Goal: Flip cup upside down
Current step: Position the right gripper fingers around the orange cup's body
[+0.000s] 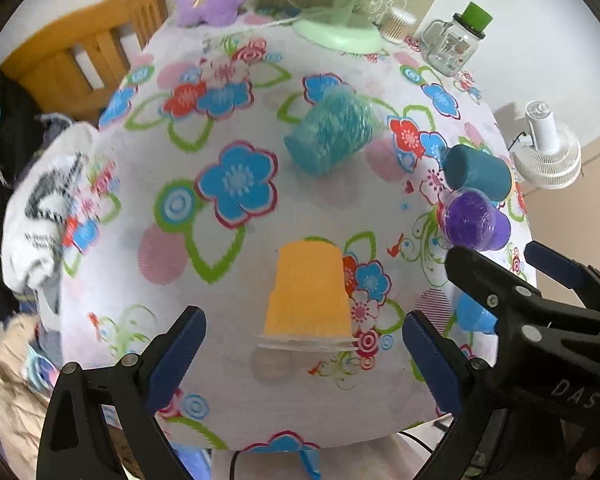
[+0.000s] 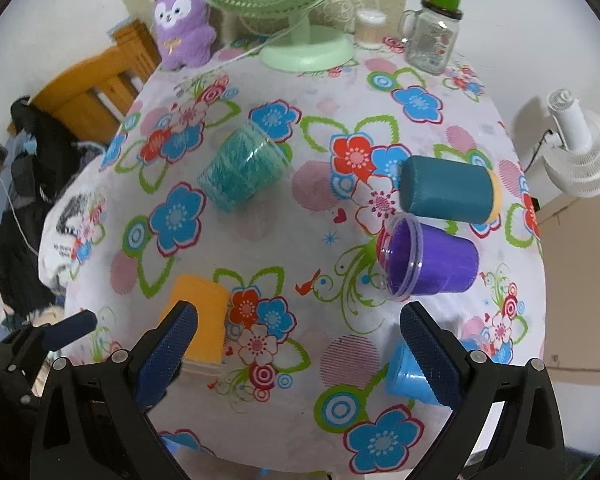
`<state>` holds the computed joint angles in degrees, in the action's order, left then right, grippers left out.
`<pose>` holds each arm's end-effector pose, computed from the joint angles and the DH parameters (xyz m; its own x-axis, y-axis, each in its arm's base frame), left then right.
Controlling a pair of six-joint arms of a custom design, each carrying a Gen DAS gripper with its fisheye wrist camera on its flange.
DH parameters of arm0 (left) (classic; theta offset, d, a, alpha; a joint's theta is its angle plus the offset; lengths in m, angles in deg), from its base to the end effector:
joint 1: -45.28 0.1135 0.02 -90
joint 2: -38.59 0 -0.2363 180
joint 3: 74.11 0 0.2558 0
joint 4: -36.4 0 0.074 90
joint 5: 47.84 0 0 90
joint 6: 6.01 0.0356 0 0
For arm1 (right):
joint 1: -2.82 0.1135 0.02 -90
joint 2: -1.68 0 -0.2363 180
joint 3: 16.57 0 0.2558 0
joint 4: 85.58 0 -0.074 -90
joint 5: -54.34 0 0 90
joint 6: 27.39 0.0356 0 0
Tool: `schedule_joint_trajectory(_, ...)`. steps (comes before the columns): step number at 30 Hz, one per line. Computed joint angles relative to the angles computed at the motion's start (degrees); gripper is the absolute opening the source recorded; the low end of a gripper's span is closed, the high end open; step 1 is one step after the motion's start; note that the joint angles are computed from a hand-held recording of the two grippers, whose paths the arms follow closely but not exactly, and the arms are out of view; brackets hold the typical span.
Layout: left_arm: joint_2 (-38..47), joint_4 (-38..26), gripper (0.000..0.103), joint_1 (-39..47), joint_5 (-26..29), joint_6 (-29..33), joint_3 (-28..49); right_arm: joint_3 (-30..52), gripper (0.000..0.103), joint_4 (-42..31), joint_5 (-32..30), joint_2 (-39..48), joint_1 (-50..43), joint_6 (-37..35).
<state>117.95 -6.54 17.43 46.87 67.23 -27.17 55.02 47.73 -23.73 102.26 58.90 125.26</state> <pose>0.1931 -0.1053 0.1027 -0.9587 0.1815 -0.2191 0.2167 0.9648 -0.1490 0.1814 0.2565 0.1164 -0.9442 0.1532 -0.2915 0.1204 0.9845 0.1277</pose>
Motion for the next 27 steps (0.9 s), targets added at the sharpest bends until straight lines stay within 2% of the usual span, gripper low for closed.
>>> schedule_joint_trajectory(6,-0.1,-4.1,0.1,6.1,-0.5,8.8,2.3,3.2,0.102,-2.5,1.6,0.9,1.3,4.4)
schedule_joint_trajectory(10,2.2,-3.9,0.1,10.5,-1.1,13.9,3.1,6.0,0.102,-2.0,0.9,4.3,2.0,6.6)
schedule_joint_trajectory(27,20.4,5.2,0.099,18.9,-3.2,27.4,7.8,20.4,0.102,-1.4,-4.9,23.2,0.4,7.8)
